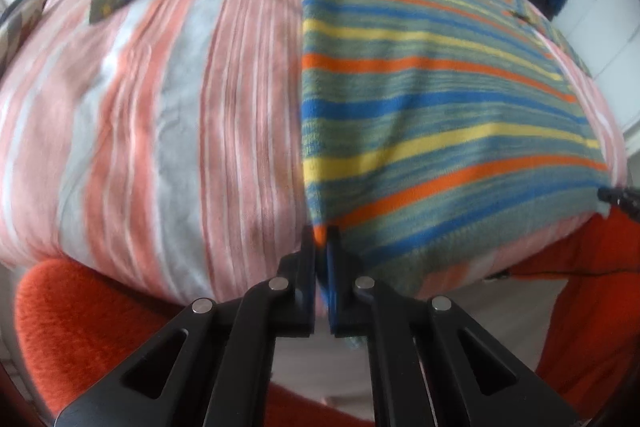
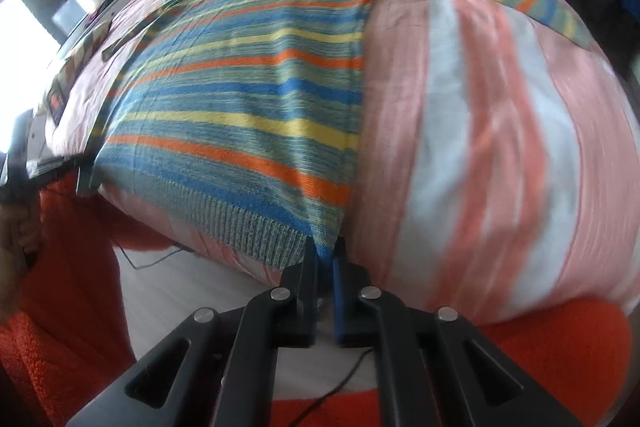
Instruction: Fold small clothes
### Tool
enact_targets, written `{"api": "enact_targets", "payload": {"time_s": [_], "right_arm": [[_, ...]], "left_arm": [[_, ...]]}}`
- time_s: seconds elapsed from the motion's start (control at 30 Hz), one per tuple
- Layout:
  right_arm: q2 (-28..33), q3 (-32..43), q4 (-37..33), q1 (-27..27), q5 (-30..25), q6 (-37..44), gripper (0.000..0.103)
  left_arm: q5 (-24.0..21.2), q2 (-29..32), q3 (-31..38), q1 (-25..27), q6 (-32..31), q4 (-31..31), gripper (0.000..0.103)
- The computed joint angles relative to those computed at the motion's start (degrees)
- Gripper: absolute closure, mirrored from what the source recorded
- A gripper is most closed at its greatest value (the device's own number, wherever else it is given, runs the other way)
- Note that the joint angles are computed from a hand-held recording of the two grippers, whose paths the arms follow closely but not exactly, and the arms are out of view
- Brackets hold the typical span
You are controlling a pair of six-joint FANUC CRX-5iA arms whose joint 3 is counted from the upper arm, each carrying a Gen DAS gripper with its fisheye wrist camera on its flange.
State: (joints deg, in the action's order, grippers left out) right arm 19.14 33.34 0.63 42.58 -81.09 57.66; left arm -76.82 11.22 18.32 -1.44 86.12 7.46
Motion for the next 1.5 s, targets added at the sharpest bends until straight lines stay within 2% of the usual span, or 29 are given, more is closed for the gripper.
{"api": "enact_targets", "payload": {"time_s": [0.13, 0.17, 0.2, 0.23, 0.27, 0.3, 0.43, 0.47, 0.57, 0.67, 0.73, 0.8, 0.87, 0.97, 1.07, 1.17, 1.5], "right_arm": [[0.7, -1.1, -0.4, -0.3, 1.1, -2.0, 0.097], [0.6, -1.0, -0.5, -0.3, 0.9, -1.9, 0.090], [0.4, -0.9, -0.7, -0.3, 0.7, -1.7, 0.076], [0.2, -0.7, -0.2, -0.1, -0.3, -1.7, 0.066], [-0.5, -1.4, 0.1, 0.2, -0.6, -1.4, 0.046], [-1.4, -2.3, 1.3, 0.5, -0.3, -1.2, 0.039], [-5.4, -7.5, 10.7, 3.3, 3.7, -2.5, 0.038], [-6.3, -8.9, 12.9, 3.5, 5.3, -3.4, 0.033], [-8.0, -14.4, 22.8, 3.3, 14.7, -10.2, 0.020], [-5.8, -14.8, 28.0, 1.8, 19.7, -15.8, 0.020], [-3.1, -13.5, 29.2, 0.2, 22.0, -19.2, 0.020], [-2.2, -14.4, 30.9, -0.6, 23.7, -22.1, 0.020], [-1.3, -15.8, 33.7, -1.1, 24.4, -25.7, 0.018], [-0.4, -16.0, 32.1, -1.3, 23.3, -24.8, 0.017], [-0.3, -17.3, 33.6, -1.0, 23.8, -23.2, 0.009], [0.0, -18.3, 34.9, -0.8, 24.5, -24.2, 0.004], [-0.2, -20.1, 37.2, -0.4, 24.7, -25.3, 0.003]], "left_arm": [[-0.7, 0.5, 0.8, -0.1, 1.3, -0.3, 0.092], [-0.6, -0.3, 0.0, 0.2, 1.1, 0.4, 0.078], [-0.6, -0.9, -0.3, 0.3, 1.6, 0.3, 0.069], [-0.3, -2.1, -1.0, 0.6, 2.3, 0.0, 0.050], [0.9, -3.6, -2.0, 0.9, 2.9, 0.0, 0.041], [2.5, -5.1, -3.3, 1.5, 3.1, 0.9, 0.039], [7.1, -7.2, -3.2, 2.8, 5.1, 0.6, 0.021], [8.3, -6.8, -2.4, 2.7, 6.0, -0.3, 0.016], [11.6, -4.3, 1.7, 2.0, 11.1, -5.4, 0.015], [14.8, -1.3, 5.0, 1.2, 16.1, -10.0, 0.015], [17.7, 0.1, 5.5, 1.5, 17.2, -11.6, 0.015], [18.6, 1.6, 6.2, 1.1, 18.1, -14.2, 0.015], [18.6, 2.7, 6.1, 0.6, 19.2, -16.1, 0.015], [18.2, 2.2, 3.0, 1.7, 18.9, -14.8, 0.011], [18.1, 2.4, 3.2, 1.2, 19.7, -15.6, 0.003], [17.8, 2.5, 3.4, 1.2, 19.5, -15.7, 0.001], [16.6, 2.8, 4.0, 0.6, 20.3, -16.9, 0.000]]}}
